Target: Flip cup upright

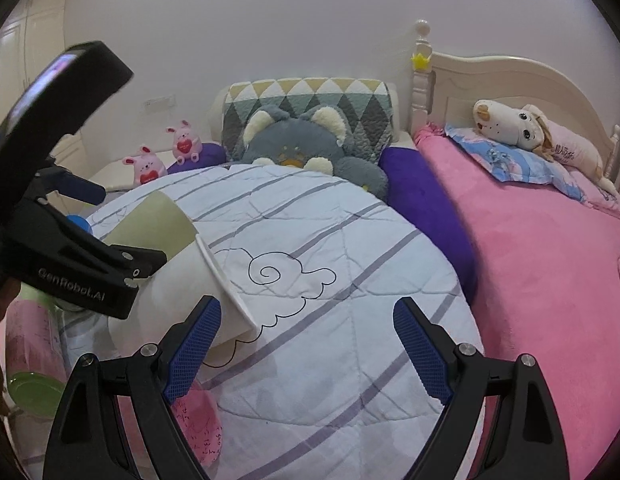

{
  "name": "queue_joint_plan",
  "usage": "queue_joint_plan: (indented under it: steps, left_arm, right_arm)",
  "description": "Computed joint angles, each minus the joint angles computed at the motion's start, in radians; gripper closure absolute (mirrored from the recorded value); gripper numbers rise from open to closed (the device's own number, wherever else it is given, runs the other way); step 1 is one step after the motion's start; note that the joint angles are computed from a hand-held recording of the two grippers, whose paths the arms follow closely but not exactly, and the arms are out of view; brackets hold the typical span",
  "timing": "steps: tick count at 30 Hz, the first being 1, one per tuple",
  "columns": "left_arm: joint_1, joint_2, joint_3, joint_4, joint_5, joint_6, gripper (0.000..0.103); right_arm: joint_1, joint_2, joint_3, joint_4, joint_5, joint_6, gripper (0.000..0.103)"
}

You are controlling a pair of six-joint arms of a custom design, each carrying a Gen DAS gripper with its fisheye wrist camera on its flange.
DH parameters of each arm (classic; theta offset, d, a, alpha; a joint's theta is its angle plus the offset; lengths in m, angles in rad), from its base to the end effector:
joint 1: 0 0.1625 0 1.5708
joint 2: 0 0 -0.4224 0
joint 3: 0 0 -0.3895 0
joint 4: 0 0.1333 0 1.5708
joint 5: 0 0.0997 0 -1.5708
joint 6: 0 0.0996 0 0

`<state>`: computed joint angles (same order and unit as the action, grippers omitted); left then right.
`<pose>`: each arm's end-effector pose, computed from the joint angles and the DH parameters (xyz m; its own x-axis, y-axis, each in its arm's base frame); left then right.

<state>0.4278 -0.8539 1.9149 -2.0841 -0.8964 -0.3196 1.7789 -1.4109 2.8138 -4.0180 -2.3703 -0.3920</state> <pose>-0.3850 -0.3904 0.0226 -0.2708 0.6915 -0.6697 0.7286 0.6019 0.3269 0.1106 -0.2244 0.2468 -0.7090 0.2396 0.6633 -0.4054 0.6311 -0.6613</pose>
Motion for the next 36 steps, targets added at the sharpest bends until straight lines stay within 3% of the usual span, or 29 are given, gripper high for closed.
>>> queue_joint_plan:
  steps: [9,11,13,19,36]
  left_arm:
    - [0.084,0.044,-0.119,0.136,-0.155,-0.038,0.000]
    - [0.101,0.054,-0.145,0.176,-0.188,-0.044,0.008]
    - [0.108,0.066,-0.162,0.220,-0.220,-0.042,0.024]
    - [0.070,0.073,-0.141,0.223,-0.179,-0.053,0.024]
    - [0.062,0.029,-0.155,0.281,-0.181,-0.127,0.024]
  right_arm:
    - [-0.008,-0.035,-0.009,0.068,0.016,0.010,0.013]
    - [-0.019,-0.072,-0.007,0.116,0.034,0.027,0.013]
    - [-0.028,-0.101,-0.004,0.148,0.047,0.043,0.013]
    - [-0.037,-0.130,-0.005,0.182,0.051,0.073,0.013]
    - [-0.005,-0.170,-0.004,0.235,0.012,0.110,0.013]
